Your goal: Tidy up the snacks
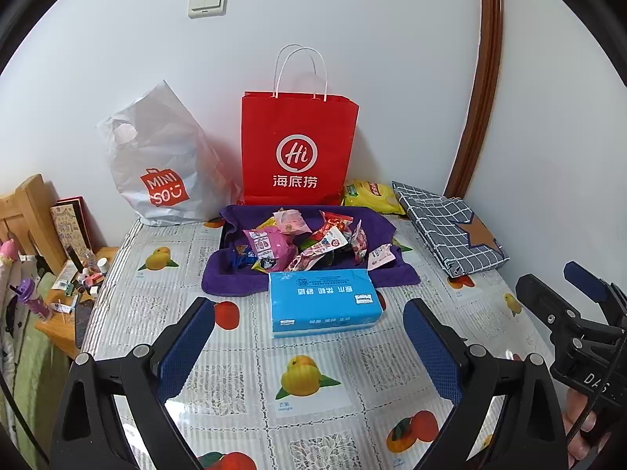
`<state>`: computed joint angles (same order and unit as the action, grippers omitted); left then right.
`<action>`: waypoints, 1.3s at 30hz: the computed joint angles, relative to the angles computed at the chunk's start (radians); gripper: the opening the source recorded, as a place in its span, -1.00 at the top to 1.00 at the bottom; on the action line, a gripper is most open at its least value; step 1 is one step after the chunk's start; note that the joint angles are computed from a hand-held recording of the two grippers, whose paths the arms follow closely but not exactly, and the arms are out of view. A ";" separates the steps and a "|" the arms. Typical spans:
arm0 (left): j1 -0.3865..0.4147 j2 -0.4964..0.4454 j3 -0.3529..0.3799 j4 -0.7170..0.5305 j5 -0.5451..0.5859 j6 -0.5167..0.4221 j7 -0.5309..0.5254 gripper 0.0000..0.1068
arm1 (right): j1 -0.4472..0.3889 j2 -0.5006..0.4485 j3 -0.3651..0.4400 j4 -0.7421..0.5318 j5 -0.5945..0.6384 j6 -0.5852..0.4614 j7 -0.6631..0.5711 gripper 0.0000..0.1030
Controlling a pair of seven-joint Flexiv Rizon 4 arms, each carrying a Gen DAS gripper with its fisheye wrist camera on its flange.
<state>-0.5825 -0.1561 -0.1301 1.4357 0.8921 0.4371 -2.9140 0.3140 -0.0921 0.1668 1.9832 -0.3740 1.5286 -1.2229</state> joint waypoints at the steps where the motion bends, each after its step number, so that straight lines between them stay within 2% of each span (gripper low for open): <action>1: 0.000 0.000 0.000 0.001 0.001 -0.001 -0.002 -0.82 | 0.001 -0.001 0.001 -0.002 0.001 -0.002 0.000 -0.98; 11: -0.004 -0.001 -0.001 -0.004 0.006 -0.010 -0.007 -0.82 | 0.007 -0.003 -0.019 0.007 -0.059 0.007 0.047 -0.98; 16: -0.006 0.000 -0.002 -0.009 0.007 -0.023 -0.003 -0.82 | 0.000 -0.007 -0.005 0.001 -0.028 0.001 0.031 -0.98; 25: -0.004 0.002 -0.003 -0.009 0.005 -0.024 0.000 -0.82 | 0.009 -0.005 -0.022 0.009 -0.072 0.007 0.063 -0.98; 39: -0.010 -0.009 -0.003 -0.030 0.014 -0.043 0.009 -0.82 | 0.006 -0.008 -0.018 0.008 -0.067 0.012 0.063 -0.98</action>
